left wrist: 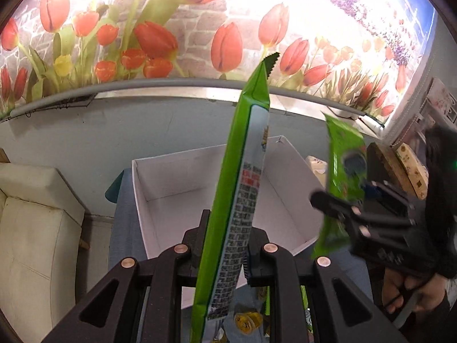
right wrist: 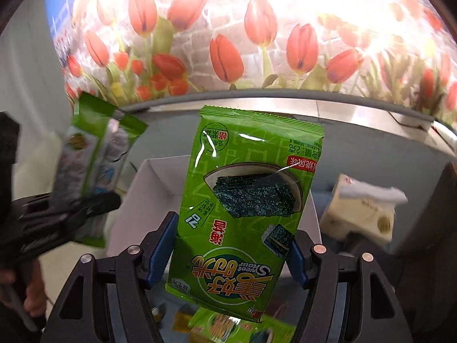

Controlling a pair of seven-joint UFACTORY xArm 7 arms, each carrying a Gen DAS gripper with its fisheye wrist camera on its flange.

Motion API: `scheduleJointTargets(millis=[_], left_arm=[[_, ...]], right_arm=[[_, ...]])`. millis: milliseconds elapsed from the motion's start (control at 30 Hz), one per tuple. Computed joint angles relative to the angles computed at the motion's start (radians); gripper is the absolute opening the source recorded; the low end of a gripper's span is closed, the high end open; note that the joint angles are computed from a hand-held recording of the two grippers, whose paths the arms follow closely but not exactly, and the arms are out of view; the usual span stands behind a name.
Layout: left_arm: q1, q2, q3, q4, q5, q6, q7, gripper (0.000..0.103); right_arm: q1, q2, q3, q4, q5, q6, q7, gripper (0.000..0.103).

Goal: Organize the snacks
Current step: 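Carry both packets over the white box and release them inside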

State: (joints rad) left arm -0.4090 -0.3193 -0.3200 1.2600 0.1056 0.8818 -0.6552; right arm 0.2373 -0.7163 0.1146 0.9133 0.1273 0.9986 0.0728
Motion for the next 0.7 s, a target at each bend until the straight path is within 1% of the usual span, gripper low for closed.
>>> scheduleJointTargets(millis=[33,100,133,167,200,233,267,300,333,400,500,567,633,700], left_arm=[[0.001,0.016,0.001,0.002,-0.002,0.002,0.002,0.021],[-0.005,0.02,0.011,-0.022,-0.023,-0.016,0.008,0.021],[-0.006,0.03,0.01,-0.024,-0.025,-0.021,0.004,0.023],[-0.009,0.04,0.011,-0.025,-0.029,-0.019,0.007,0.028],[-0.012,0.048,0.013,-0.025,-0.03,-0.017,0.012,0.051],[-0.01,0.055,0.011,-0.025,-0.018,-0.014,0.01,0.083],[-0.005,0.054,0.004,-0.033,0.011,-0.022,-0.004,0.097],[0.0,0.045,0.0,-0.045,0.037,-0.04,-0.02,0.103],[0.006,0.033,-0.003,-0.06,0.057,-0.059,-0.038,0.103],[0.007,0.025,0.01,-0.067,0.041,-0.061,-0.049,0.103],[0.011,0.0,0.011,-0.081,0.043,-0.067,-0.049,0.103],[0.008,-0.015,0.008,-0.079,0.036,-0.048,-0.046,0.103],[0.005,-0.043,0.002,-0.089,0.033,-0.048,-0.045,0.103],[-0.001,-0.077,-0.004,-0.106,0.025,-0.048,-0.036,0.103]], right_arm=[[-0.008,0.036,0.005,0.014,-0.014,-0.009,-0.004,0.073],[-0.018,0.1,0.005,0.042,-0.029,0.003,-0.004,0.073],[-0.021,0.116,0.002,0.05,-0.033,0.009,-0.007,0.074],[-0.023,0.135,0.0,0.052,-0.034,0.006,-0.007,0.076],[-0.024,0.144,-0.006,0.052,-0.033,0.017,-0.01,0.089],[-0.032,0.145,-0.001,0.047,-0.044,0.018,-0.002,0.093],[-0.038,0.132,0.006,0.032,-0.056,0.002,0.007,0.098],[-0.04,0.114,0.009,0.01,-0.069,-0.025,0.005,0.098],[-0.039,0.098,0.009,-0.001,-0.072,-0.032,0.005,0.098],[-0.035,0.077,0.0,-0.013,-0.07,-0.037,-0.005,0.103],[-0.025,0.029,-0.019,-0.038,-0.048,-0.066,-0.016,0.103],[-0.018,-0.001,-0.029,-0.053,-0.034,-0.078,-0.032,0.103],[-0.006,-0.051,-0.029,-0.072,-0.044,-0.081,-0.075,0.103],[0.016,-0.108,-0.029,-0.092,-0.057,-0.064,-0.14,0.103]])
